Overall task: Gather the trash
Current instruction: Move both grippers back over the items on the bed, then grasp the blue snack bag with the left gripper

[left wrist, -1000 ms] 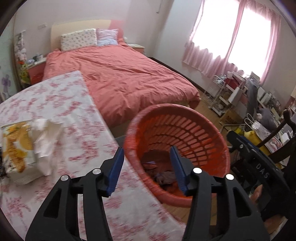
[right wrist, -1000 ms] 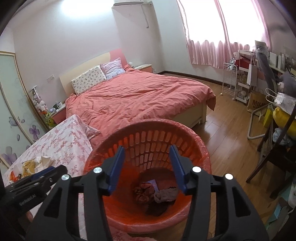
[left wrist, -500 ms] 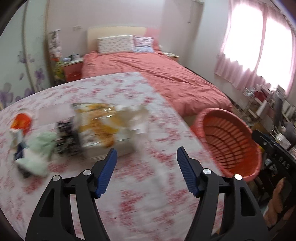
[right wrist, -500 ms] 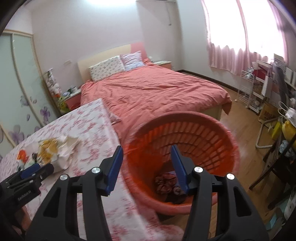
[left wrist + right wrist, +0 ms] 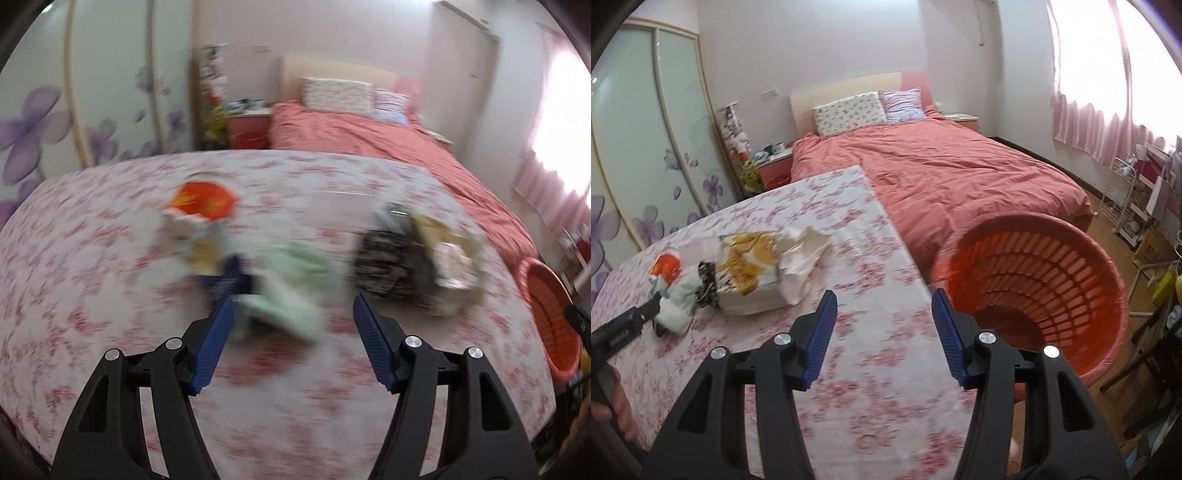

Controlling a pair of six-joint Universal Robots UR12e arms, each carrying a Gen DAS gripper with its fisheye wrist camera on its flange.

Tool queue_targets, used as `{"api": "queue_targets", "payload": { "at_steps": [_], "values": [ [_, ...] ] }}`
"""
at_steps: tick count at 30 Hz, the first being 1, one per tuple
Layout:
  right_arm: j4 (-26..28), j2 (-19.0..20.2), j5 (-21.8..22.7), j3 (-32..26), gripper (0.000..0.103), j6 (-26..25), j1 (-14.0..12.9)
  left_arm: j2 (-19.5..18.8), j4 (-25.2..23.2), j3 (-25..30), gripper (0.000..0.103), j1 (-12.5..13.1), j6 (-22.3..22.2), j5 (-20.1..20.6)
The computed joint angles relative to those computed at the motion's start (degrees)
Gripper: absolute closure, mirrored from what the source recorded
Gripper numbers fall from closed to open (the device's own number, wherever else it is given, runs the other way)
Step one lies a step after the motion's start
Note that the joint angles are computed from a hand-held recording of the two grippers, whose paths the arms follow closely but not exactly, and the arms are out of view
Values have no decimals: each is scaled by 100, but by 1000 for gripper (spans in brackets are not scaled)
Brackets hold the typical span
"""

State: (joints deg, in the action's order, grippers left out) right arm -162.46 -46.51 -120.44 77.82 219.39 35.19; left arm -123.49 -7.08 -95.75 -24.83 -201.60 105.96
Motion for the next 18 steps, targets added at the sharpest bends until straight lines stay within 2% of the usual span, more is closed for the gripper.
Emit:
{"api": "queue_targets", "payload": {
  "at_steps": [4, 8, 14, 18],
  "values": [
    [153, 164, -17, -278, 50, -244, 72, -2, -163, 7, 37, 172, -348, 81],
    [268, 270, 11, -468, 50, -327, 90, -117, -436, 210, 37, 265, -516, 0],
    [421, 377, 74, -664, 50, -401, 87, -256, -833, 406, 37, 327, -641, -90],
    [513, 430, 117, -749, 50, -434, 87, -262, -794, 378, 37, 372, -661, -252]
  ]
}}
